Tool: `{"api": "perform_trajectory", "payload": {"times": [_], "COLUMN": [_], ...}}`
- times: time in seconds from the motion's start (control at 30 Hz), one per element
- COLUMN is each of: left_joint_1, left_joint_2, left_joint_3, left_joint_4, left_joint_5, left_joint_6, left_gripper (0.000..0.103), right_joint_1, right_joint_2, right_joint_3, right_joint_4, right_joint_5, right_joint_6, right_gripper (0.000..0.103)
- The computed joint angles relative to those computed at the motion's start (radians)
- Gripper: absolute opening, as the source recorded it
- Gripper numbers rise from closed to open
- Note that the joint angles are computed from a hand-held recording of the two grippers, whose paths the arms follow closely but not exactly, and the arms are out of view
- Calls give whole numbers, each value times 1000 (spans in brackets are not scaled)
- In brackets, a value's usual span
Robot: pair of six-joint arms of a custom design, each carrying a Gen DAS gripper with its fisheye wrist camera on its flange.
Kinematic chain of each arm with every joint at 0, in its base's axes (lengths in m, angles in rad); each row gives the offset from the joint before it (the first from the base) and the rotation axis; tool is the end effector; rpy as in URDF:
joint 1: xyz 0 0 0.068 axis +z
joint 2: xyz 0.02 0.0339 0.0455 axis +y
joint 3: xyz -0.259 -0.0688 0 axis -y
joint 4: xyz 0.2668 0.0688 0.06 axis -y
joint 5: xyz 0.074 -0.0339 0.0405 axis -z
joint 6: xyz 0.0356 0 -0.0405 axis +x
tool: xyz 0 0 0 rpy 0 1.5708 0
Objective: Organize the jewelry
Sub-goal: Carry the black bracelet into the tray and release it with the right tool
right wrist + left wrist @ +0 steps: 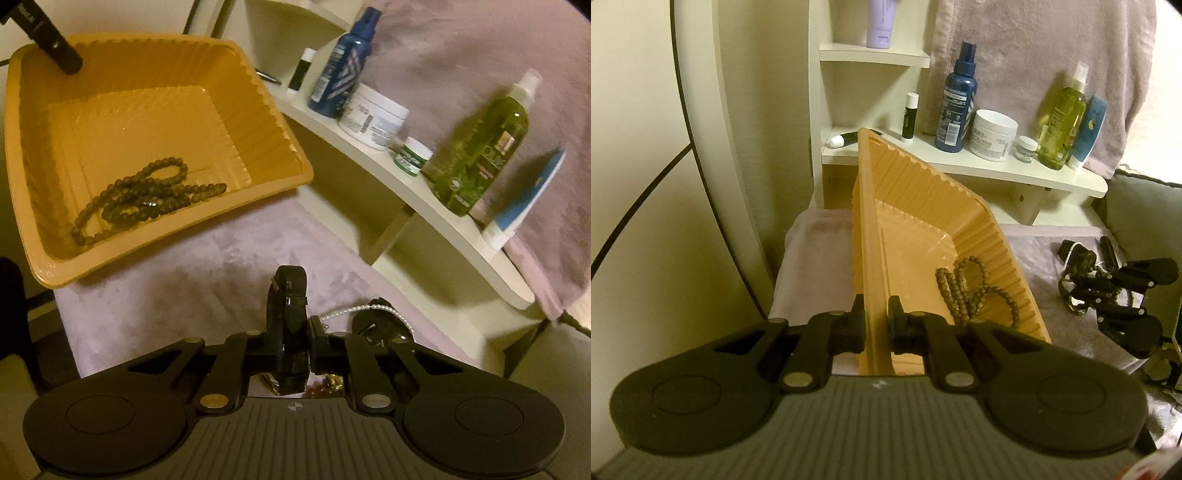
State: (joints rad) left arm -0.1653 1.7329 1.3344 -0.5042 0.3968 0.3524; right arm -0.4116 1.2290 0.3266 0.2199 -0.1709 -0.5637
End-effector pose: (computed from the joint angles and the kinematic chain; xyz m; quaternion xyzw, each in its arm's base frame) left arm 0.3895 -0.0789 0.2370 0.2995 0.8788 -0.1554 0.3374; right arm 0.2135 -0.0866 0.1165 -0.1049 0.8943 -0.1325 0.4143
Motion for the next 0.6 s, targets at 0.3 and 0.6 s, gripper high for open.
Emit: {"api": "perform_trajectory", "payload": {"times": [0.3, 0.6], "left_joint_1": [-1, -4], "left_joint_2": [-2, -5], "left_joint_3": [0, -2], "left_joint_4": [0, 1], "left_joint_5": [-2, -4], "left_joint_6": [0, 0], "left_gripper": [10, 10], "right_joint_1": [15, 62], "right_joint_2": [-93, -173], "right_joint_3": [-7, 47], "right_joint_4": [-28, -76], "right_joint_5": [-18, -38], "right_joint_6": [95, 191], "right_gripper": [12, 12]}}
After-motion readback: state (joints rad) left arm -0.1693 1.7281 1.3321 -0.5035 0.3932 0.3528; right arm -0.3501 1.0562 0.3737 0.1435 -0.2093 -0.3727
